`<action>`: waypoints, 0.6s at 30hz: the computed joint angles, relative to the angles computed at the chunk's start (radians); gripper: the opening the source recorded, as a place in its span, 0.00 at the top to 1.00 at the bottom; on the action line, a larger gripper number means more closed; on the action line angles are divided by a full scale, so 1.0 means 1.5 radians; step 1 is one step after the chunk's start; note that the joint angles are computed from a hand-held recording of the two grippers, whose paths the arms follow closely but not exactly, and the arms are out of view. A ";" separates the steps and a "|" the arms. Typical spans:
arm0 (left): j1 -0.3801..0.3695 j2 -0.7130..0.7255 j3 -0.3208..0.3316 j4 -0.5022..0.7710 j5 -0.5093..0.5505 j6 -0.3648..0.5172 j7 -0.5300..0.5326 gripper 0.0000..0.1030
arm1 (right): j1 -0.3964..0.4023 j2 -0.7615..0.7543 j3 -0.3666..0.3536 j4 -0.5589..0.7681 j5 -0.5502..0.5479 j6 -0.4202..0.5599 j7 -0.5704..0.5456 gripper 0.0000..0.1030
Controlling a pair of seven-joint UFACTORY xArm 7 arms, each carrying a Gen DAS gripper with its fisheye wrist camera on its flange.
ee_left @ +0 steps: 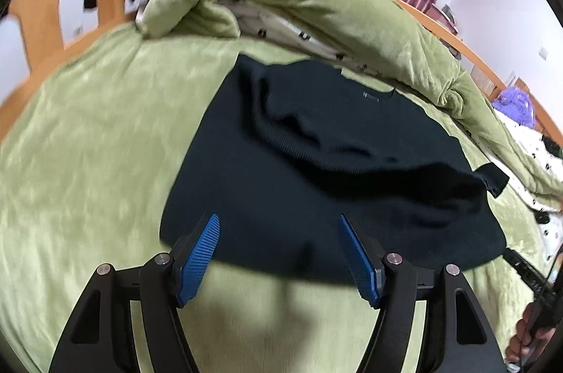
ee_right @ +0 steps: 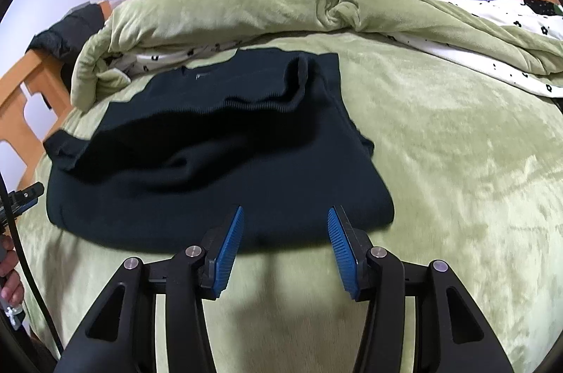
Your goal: Fold small clothes
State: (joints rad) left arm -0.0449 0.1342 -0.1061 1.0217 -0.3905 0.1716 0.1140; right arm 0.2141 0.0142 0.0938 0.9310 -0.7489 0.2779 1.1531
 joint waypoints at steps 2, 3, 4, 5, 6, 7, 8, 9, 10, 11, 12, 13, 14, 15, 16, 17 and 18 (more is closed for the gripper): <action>0.023 -0.009 -0.026 -0.022 -0.082 0.005 0.064 0.35 | 0.001 -0.005 0.001 -0.017 -0.010 -0.007 0.008 0.52; 0.023 -0.011 -0.027 -0.030 -0.103 0.007 0.078 0.35 | 0.000 -0.006 0.001 -0.023 -0.011 -0.014 0.009 0.51; 0.030 -0.014 -0.036 -0.039 -0.148 0.011 0.115 0.35 | -0.002 -0.009 0.001 -0.033 -0.013 -0.025 0.010 0.51; 0.031 -0.015 -0.039 -0.046 -0.183 0.013 0.142 0.35 | -0.004 -0.009 0.000 -0.042 -0.010 -0.039 0.010 0.51; 0.029 -0.015 -0.038 -0.051 -0.208 0.013 0.158 0.35 | -0.007 -0.010 -0.001 -0.052 0.005 -0.058 0.001 0.51; 0.030 -0.015 -0.039 -0.057 -0.242 0.012 0.181 0.35 | -0.009 -0.007 0.000 -0.055 0.025 -0.065 -0.013 0.50; 0.031 -0.013 -0.040 -0.059 -0.273 0.013 0.203 0.35 | -0.009 -0.004 0.001 -0.057 0.053 -0.070 -0.035 0.50; 0.031 -0.008 -0.037 -0.058 -0.295 0.019 0.217 0.35 | -0.008 0.000 0.001 -0.057 0.073 -0.071 -0.052 0.50; 0.027 -0.004 -0.031 -0.056 -0.295 0.023 0.215 0.35 | -0.007 0.004 0.001 -0.054 0.078 -0.070 -0.055 0.50; 0.026 0.002 -0.027 -0.051 -0.296 0.029 0.213 0.35 | -0.005 0.009 -0.001 -0.052 0.078 -0.071 -0.052 0.49; 0.026 0.004 -0.026 -0.049 -0.304 0.031 0.218 0.35 | -0.004 0.013 -0.003 -0.050 0.084 -0.072 -0.053 0.48; 0.030 0.009 -0.029 -0.043 -0.324 0.035 0.233 0.35 | -0.003 0.018 -0.005 -0.049 0.098 -0.076 -0.061 0.48; 0.035 0.014 -0.033 -0.036 -0.350 0.040 0.253 0.35 | -0.002 0.023 -0.006 -0.048 0.120 -0.083 -0.074 0.48; 0.040 0.020 -0.036 -0.027 -0.376 0.048 0.272 0.35 | -0.001 0.028 -0.008 -0.047 0.137 -0.087 -0.084 0.48; 0.044 0.029 -0.037 -0.016 -0.397 0.058 0.287 0.35 | 0.000 0.033 -0.009 -0.045 0.159 -0.093 -0.099 0.48; 0.048 0.040 -0.038 -0.002 -0.417 0.069 0.300 0.35 | 0.002 0.038 -0.012 -0.043 0.171 -0.097 -0.106 0.47; 0.050 0.051 -0.039 0.011 -0.432 0.078 0.307 0.35 | 0.005 0.042 -0.017 -0.040 0.178 -0.100 -0.109 0.47</action>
State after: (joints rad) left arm 0.0306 0.2102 -0.1640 1.0385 -1.0382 0.2890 0.5747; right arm 0.2214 0.0772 0.0690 0.8711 -0.4821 0.1272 0.9898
